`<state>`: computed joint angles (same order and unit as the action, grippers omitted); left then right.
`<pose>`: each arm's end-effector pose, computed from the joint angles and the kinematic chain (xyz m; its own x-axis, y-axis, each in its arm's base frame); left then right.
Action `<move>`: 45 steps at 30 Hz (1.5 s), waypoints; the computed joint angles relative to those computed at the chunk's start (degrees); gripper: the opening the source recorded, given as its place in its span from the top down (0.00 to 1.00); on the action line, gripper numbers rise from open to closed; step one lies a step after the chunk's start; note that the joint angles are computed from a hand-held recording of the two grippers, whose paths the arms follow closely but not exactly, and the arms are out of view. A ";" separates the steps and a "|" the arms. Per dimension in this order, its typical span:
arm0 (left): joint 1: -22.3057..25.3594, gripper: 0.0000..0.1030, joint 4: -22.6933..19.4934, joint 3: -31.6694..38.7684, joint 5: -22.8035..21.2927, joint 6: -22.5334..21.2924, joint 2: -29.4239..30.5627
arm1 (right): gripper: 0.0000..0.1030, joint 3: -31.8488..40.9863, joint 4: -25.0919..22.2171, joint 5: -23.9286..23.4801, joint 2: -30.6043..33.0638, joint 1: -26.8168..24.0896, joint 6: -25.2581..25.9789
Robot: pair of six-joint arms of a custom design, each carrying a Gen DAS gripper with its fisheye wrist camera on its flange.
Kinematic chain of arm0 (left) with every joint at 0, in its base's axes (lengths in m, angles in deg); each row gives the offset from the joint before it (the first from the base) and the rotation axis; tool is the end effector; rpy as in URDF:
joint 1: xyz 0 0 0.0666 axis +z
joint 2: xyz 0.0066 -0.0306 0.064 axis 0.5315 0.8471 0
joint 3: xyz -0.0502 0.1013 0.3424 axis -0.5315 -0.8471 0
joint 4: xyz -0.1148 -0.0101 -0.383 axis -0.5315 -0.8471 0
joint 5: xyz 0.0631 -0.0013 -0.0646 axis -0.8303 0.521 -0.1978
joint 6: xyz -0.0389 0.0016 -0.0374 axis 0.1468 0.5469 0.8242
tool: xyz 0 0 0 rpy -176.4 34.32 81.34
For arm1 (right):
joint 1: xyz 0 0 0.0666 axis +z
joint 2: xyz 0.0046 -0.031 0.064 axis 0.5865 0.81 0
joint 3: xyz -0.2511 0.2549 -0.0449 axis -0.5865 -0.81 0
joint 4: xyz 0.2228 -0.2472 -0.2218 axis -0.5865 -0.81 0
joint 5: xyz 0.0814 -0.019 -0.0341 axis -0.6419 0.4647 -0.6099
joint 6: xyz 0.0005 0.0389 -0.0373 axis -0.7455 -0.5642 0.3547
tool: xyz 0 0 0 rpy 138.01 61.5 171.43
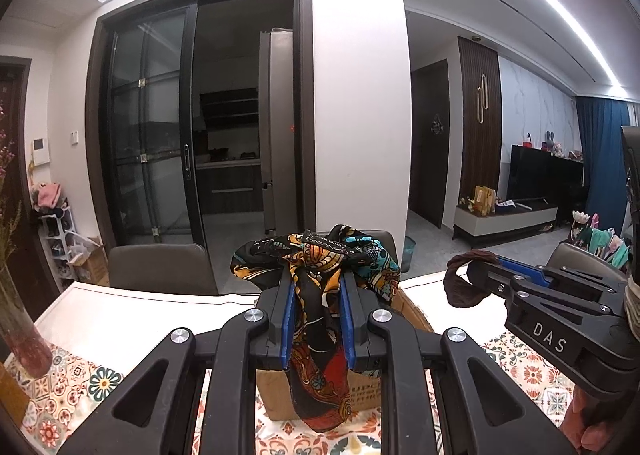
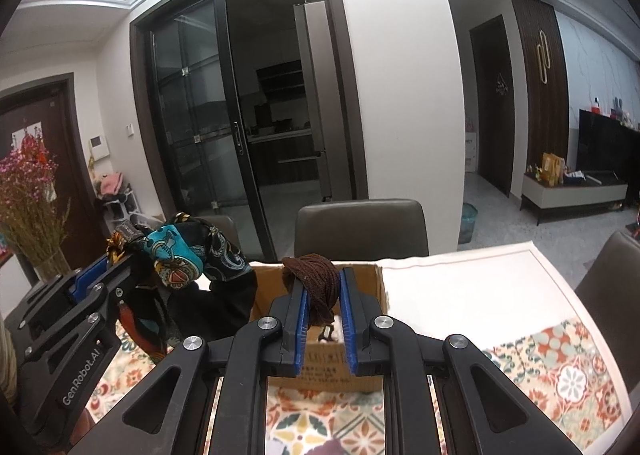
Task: Organize soft objects
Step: 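Lift and carry the scarf and hair tie over the box with both tools, then open both tools to drop the scarf and hair tie into the box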
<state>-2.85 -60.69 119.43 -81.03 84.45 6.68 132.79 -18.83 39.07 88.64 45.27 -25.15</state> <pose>0.3773 -0.2318 0.5014 -0.2867 -0.0795 -0.9547 -0.2816 0.9595 0.0047 0.4429 0.0875 0.5012 -0.4111 -0.1349 -0.9016 -0.5416 0.8317 0.1225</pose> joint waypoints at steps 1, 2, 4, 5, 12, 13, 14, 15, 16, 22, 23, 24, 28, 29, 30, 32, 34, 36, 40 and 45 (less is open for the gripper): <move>0.44 0.80 0.01 0.43 0.54 -0.15 0.39 | 0.84 0.65 0.00 0.18 0.61 0.19 0.06; 1.03 0.80 -0.01 0.77 1.26 -0.26 0.76 | 0.84 1.48 -0.22 0.40 1.43 0.45 0.23; 1.88 0.80 0.03 1.06 2.28 -0.15 1.38 | 0.84 3.06 -0.85 0.35 3.17 0.80 0.67; 2.64 0.80 0.24 1.35 3.31 -0.28 1.82 | 0.84 3.90 -1.33 0.56 4.05 1.06 0.92; 6.31 0.80 -1.04 4.15 8.56 1.15 5.18 | 0.84 11.34 -6.00 -1.12 11.40 2.00 1.27; 6.65 0.80 -1.04 4.01 9.28 1.53 5.36 | 0.84 12.52 -6.74 -0.94 12.56 2.23 1.58; 7.38 0.80 -1.08 4.54 10.26 1.55 5.89 | 0.84 12.97 -6.89 -0.79 13.11 2.36 1.60; 7.83 0.80 -1.27 5.11 10.73 1.51 6.54 | 0.84 14.06 -7.45 -0.61 14.22 2.53 1.76; 8.19 0.80 -1.62 5.62 11.09 1.50 7.05 | 0.84 15.15 -8.28 -0.56 15.25 2.63 2.10; 11.28 0.80 -4.69 9.51 16.78 2.52 11.21 | 0.84 22.04 -13.59 0.72 21.65 3.75 4.19; 11.68 0.80 -5.04 9.97 17.53 2.47 11.70 | 0.84 23.15 -14.87 0.75 22.60 3.86 4.86; 12.17 0.80 -5.67 10.70 18.85 2.41 12.51 | 0.84 24.17 -15.88 0.72 23.46 3.99 5.41; 13.32 0.80 -8.09 12.69 21.83 2.26 15.15 | 0.84 27.58 -18.45 2.11 26.51 4.58 8.01; 13.47 0.80 -8.61 13.14 22.25 2.28 15.67 | 0.84 28.81 -18.98 2.59 27.43 4.78 8.34; 13.78 0.80 -9.26 13.46 23.47 2.41 16.22 | 0.83 29.70 -19.78 3.27 28.23 4.98 9.02; 14.15 0.79 -10.23 13.99 24.44 2.70 16.87 | 0.83 31.03 -21.49 4.30 29.52 5.19 10.09; 14.32 0.79 -11.40 14.69 25.38 3.06 17.71 | 0.79 33.02 -24.18 5.27 31.32 5.38 11.08; 14.56 0.77 -12.27 15.11 26.22 3.15 18.18 | 0.70 35.02 -26.96 6.52 32.98 5.52 11.84; 14.66 0.58 -14.01 15.75 26.66 2.64 18.77 | 0.57 38.14 -31.38 6.63 35.53 5.42 12.36; 14.63 0.45 -16.73 17.10 26.12 2.94 19.22 | 0.52 39.17 -32.92 9.00 36.44 5.53 12.59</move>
<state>11.78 -77.42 136.53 -54.91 87.39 25.90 171.96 -51.75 48.07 125.08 50.80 -12.56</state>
